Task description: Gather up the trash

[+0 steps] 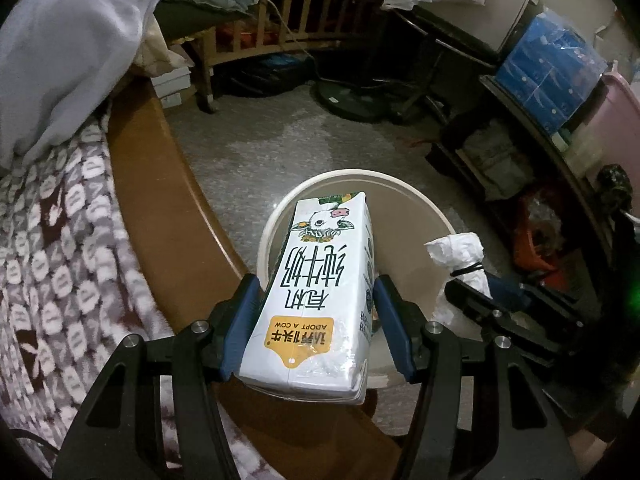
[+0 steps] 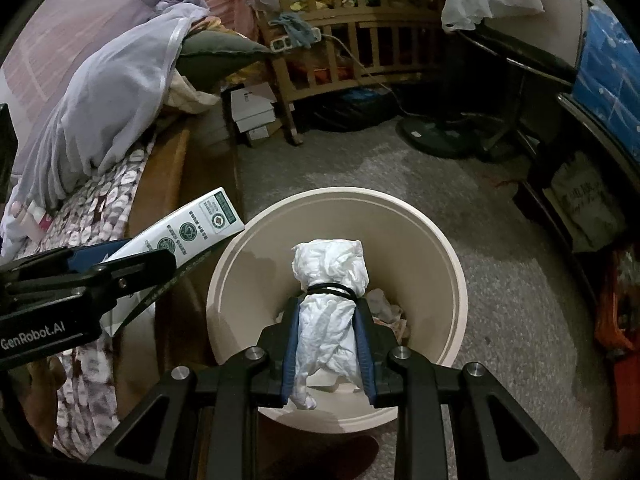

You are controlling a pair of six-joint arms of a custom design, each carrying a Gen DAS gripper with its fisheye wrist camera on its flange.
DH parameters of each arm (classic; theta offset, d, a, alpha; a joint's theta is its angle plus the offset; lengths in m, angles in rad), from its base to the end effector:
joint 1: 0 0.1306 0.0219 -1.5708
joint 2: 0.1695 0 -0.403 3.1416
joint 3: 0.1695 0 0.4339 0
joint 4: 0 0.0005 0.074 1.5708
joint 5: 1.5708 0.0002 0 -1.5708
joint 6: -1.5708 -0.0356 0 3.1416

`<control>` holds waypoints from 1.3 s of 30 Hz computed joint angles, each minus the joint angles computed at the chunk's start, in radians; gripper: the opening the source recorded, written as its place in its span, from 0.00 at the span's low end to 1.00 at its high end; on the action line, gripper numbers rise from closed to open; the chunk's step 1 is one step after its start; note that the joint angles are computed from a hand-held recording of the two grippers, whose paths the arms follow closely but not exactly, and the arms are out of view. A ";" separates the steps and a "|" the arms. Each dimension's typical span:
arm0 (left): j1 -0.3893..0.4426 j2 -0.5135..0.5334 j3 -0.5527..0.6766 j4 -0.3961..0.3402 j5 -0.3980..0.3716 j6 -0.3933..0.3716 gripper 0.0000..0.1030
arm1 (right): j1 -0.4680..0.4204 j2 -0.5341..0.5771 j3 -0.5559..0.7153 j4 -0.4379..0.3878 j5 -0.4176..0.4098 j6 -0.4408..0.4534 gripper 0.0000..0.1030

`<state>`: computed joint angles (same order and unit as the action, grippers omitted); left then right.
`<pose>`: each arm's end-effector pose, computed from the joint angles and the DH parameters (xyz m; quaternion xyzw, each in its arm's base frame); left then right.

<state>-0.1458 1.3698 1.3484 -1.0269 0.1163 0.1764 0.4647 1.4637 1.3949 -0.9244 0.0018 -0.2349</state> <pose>0.4915 -0.0769 0.4292 0.0003 0.9646 -0.0968 0.2455 0.4826 0.2413 0.4111 -0.1096 0.9523 0.0968 0.2678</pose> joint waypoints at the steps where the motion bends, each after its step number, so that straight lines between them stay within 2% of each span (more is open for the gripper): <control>1: 0.001 -0.002 -0.001 -0.001 0.002 -0.001 0.55 | 0.000 -0.001 -0.001 -0.001 0.000 -0.001 0.24; 11: 0.005 -0.010 -0.008 0.031 0.037 0.004 0.59 | -0.007 -0.004 -0.012 0.006 0.015 -0.021 0.24; 12: 0.009 -0.012 -0.010 0.032 0.048 0.007 0.61 | -0.006 -0.004 -0.012 0.003 0.023 -0.025 0.27; 13: 0.014 -0.015 -0.014 0.034 0.056 0.010 0.64 | -0.005 -0.005 -0.013 0.000 0.025 -0.033 0.34; 15: 0.022 -0.025 -0.024 0.040 0.051 0.020 0.65 | -0.008 -0.010 -0.021 0.009 0.006 -0.056 0.44; 23: 0.043 -0.098 -0.077 0.070 -0.006 0.031 0.65 | 0.002 -0.037 -0.040 0.033 -0.009 -0.101 0.44; 28: 0.043 -0.181 -0.122 0.109 -0.094 0.004 0.65 | 0.049 -0.087 -0.062 0.080 0.087 -0.121 0.44; 30: 0.053 -0.212 -0.140 0.123 -0.093 -0.002 0.65 | 0.071 -0.108 -0.068 0.098 0.132 -0.124 0.45; 33: 0.066 -0.257 -0.159 0.137 -0.092 0.002 0.65 | 0.097 -0.126 -0.063 0.103 0.178 -0.121 0.58; 39: 0.083 -0.339 -0.187 0.161 -0.125 -0.011 0.65 | 0.142 -0.169 -0.053 0.119 0.256 -0.127 0.60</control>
